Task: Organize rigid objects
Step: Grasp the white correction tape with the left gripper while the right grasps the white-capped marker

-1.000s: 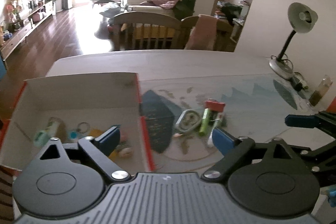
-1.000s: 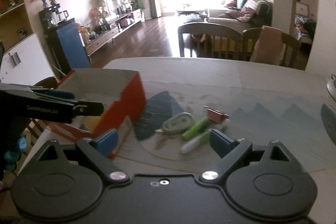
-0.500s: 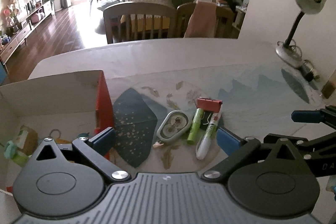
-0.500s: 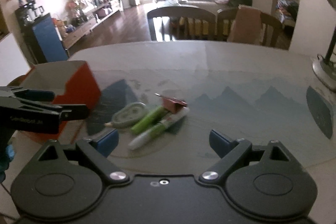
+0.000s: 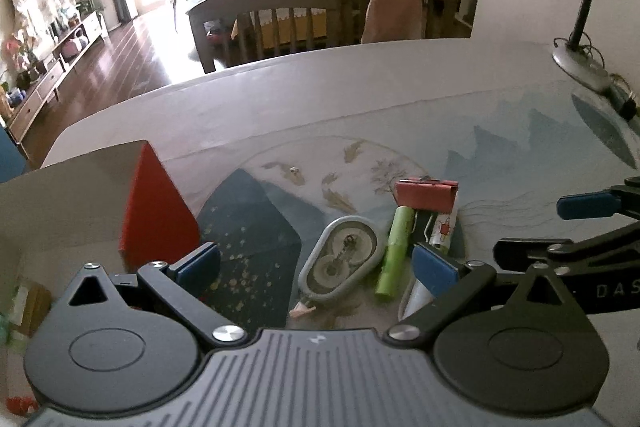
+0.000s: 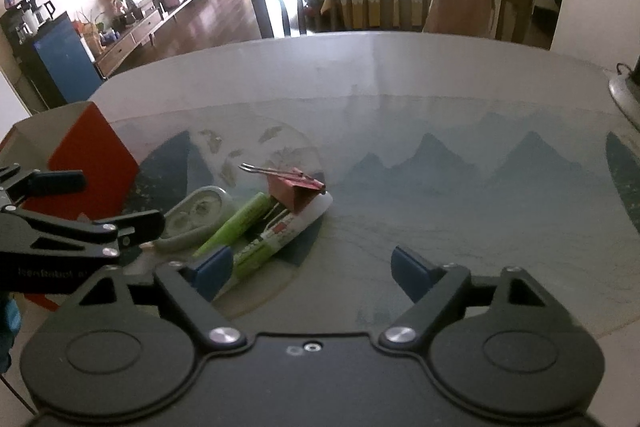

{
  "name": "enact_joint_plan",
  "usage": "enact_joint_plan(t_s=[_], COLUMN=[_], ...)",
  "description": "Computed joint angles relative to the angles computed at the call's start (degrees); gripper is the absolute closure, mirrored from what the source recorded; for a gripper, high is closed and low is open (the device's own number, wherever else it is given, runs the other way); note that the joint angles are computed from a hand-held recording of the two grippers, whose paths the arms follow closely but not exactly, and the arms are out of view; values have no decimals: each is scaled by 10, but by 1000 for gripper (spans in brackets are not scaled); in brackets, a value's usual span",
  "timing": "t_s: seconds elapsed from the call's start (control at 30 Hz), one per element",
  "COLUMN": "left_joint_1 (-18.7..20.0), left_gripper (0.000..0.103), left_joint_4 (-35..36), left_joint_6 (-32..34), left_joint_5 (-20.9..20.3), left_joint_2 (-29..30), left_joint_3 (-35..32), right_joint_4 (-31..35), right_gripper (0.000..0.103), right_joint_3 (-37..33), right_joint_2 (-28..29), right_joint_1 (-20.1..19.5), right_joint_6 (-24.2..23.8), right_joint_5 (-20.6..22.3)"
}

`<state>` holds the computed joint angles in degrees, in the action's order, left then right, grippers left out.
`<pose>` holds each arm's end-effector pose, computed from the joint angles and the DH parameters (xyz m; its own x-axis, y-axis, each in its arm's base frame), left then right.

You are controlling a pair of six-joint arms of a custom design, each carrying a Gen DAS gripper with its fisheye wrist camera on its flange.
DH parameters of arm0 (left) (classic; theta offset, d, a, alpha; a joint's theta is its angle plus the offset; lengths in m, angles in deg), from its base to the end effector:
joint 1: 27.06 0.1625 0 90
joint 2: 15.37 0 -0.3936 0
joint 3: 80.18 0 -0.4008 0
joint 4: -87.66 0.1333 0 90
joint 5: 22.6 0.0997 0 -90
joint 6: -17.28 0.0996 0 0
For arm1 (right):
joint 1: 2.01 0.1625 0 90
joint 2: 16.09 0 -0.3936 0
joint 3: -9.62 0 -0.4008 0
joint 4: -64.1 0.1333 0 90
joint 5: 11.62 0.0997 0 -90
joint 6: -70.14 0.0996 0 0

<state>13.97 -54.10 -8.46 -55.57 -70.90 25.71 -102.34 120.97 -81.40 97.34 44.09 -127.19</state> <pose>-0.2948 -0.5440 0.1266 -0.6632 0.0727 -0.7449 0.5174 0.7636 -0.3862 0.1824 -0.5518 0.2046 -0.7700 -0.3118 0.5567 -0.5324 0.7949 -0.2911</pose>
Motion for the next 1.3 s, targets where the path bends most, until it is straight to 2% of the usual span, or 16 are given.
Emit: enact_joint_plan(t_s=[0.3,0.63,0.73,0.93,1.0,1.1,1.2,1.3], left_joint_1=[25,22,26,42,47,53,55,56], left_gripper=[1,1,1,3,4,4,5,13], left_joint_4=[-20,-10,-16,-23,-32,-54,-78,-98], left_joint_6=[27,50,61,61,66,81,104,122], left_joint_5=[2,61,48,22,7,-6,-18,-31], left_joint_2=[27,57,62,64,64,67,72,76], left_joint_3=[-13,-18,-20,-25,-25,-26,-27,-28], right_joint_4=[34,64,67,64,75,49,47,39], right_gripper=[24,34,40,41,46,50,53,55], right_joint_3=[-43,-84,-92,-95,-97,-85,-82,-72], right_joint_2=[35,77,88,94,95,94,89,79], right_joint_1=[-9,-3,-1,-2,-3,-3,-6,-12], right_joint_6=[32,48,46,36,36,10,15,18], right_joint_5=[-7,-29,-39,-41,-44,-48,-45,-41])
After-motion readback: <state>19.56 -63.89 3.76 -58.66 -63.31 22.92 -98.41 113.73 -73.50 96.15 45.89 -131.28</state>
